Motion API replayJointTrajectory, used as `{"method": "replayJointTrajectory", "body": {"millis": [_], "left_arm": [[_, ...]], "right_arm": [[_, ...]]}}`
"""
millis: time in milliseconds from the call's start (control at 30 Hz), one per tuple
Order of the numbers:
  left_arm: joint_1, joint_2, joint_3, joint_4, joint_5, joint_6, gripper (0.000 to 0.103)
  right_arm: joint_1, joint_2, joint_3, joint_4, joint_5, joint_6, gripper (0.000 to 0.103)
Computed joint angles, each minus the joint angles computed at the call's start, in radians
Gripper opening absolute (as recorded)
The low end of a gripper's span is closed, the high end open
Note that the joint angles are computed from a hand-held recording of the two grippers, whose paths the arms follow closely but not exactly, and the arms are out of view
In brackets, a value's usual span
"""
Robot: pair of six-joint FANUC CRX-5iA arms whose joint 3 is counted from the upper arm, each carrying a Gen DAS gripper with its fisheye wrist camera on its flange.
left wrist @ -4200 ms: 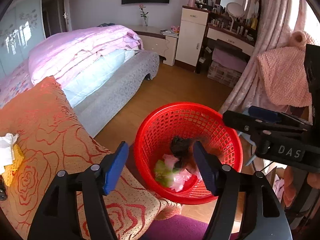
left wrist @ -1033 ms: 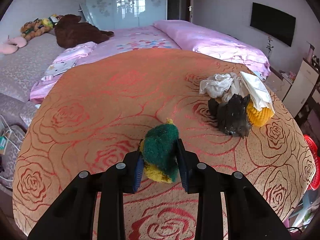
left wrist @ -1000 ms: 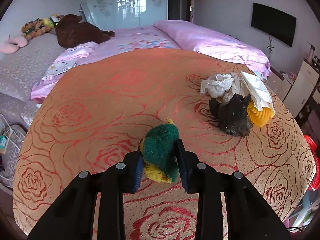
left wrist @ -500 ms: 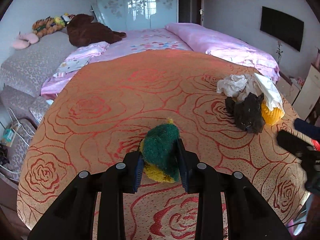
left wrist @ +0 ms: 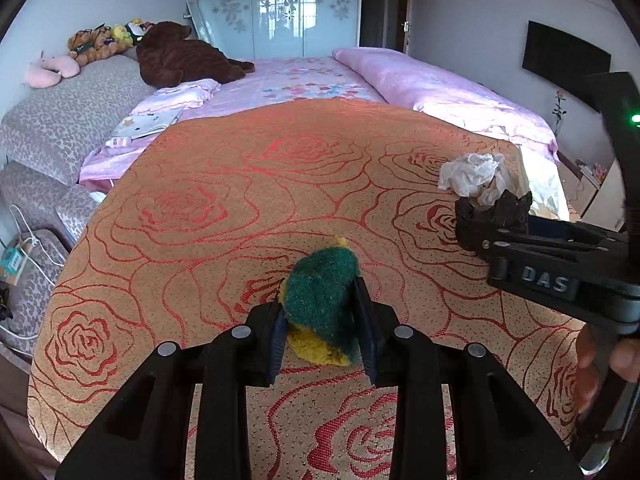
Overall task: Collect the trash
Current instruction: 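Grasp the black plastic bag with the right gripper while the left gripper holds the sponge, then carry the sponge and black bag over the red wastebasket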
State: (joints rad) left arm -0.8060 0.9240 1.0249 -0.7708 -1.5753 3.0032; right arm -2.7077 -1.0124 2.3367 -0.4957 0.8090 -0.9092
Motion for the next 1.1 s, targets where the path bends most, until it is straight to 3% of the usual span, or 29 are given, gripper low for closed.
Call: {"method": "replayJointTrajectory", "body": {"millis": [133,233,733,900,1100], "left_arm": [[0.0,0.0,0.0,-0.001,0.0,0.0,0.029],[-0.001,0.006,0.01,-0.003,-0.006,-0.006,0.029],[-0.013,0.052,0.091,-0.022,-0.052,-0.014,0.029],[-0.019,0.037,0.072,-0.027,-0.017,0.009,0.029],[-0.031,0.067,0.138,-0.042,-0.022,-0.029,0.029]], "right_arm": [[-0.001,0.007,0.014,0.006,-0.003,0.008,0.041],[-0.001,0.038,0.077,-0.017,-0.037,0.047,0.038],[-0.048,0.211,0.43,-0.22,-0.185,0.255,0.037],[-0.059,0.254,0.511,-0.312,-0.238,0.323,0.037],[-0.083,0.294,0.574,-0.396,-0.265,0.372,0.037]]}}
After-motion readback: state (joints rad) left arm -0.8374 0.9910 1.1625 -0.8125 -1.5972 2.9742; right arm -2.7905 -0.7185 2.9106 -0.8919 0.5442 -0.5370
